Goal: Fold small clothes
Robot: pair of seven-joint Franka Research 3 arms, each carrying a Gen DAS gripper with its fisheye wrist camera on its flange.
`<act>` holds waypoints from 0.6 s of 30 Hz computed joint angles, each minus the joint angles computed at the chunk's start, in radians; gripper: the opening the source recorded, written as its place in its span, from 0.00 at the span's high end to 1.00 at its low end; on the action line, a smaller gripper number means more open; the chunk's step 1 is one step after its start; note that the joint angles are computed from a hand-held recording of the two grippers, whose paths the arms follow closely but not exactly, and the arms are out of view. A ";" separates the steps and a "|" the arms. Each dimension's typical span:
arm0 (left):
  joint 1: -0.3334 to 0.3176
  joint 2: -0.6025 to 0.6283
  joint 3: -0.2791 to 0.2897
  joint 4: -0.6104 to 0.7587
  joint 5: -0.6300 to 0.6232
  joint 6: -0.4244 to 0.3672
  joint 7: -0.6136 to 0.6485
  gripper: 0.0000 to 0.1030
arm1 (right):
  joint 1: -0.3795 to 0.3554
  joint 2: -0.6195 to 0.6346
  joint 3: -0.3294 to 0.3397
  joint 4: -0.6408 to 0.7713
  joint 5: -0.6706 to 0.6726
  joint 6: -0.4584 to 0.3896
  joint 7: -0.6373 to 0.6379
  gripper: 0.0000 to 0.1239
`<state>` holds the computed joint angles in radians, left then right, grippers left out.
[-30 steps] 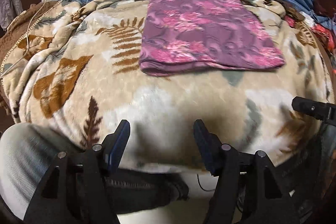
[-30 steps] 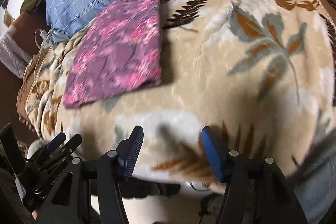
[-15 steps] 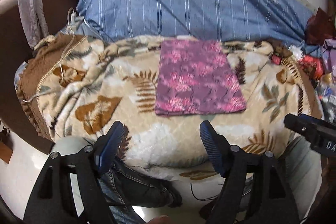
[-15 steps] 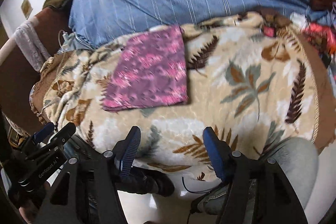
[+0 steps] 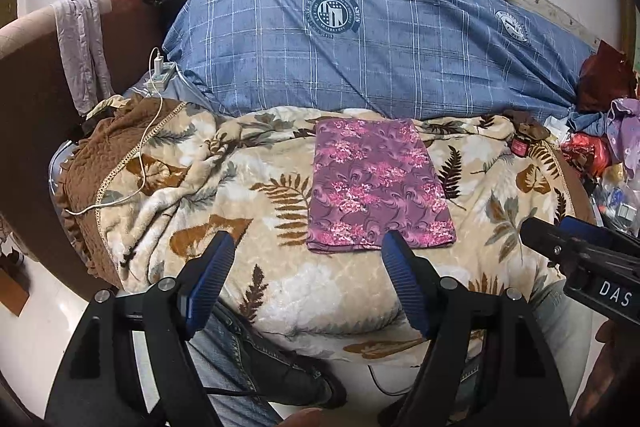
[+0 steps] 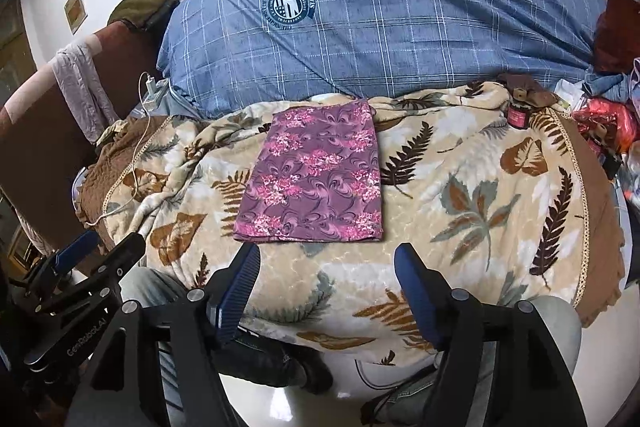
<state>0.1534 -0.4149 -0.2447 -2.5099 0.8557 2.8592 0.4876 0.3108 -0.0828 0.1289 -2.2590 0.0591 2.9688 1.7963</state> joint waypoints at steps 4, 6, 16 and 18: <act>-0.006 -0.004 -0.002 0.003 -0.003 -0.007 0.000 0.26 | -0.007 -0.008 0.003 -0.006 -0.018 0.007 0.018 0.41; -0.008 -0.004 -0.003 0.004 -0.002 -0.006 0.002 0.26 | -0.011 -0.013 0.006 -0.009 -0.025 0.008 0.032 0.41; -0.022 0.001 -0.006 0.013 -0.008 -0.014 0.010 0.26 | -0.023 -0.029 0.012 -0.021 -0.036 0.019 0.060 0.40; -0.023 0.003 -0.002 0.014 -0.008 -0.010 0.014 0.26 | -0.018 -0.029 0.007 -0.022 -0.020 0.018 0.044 0.40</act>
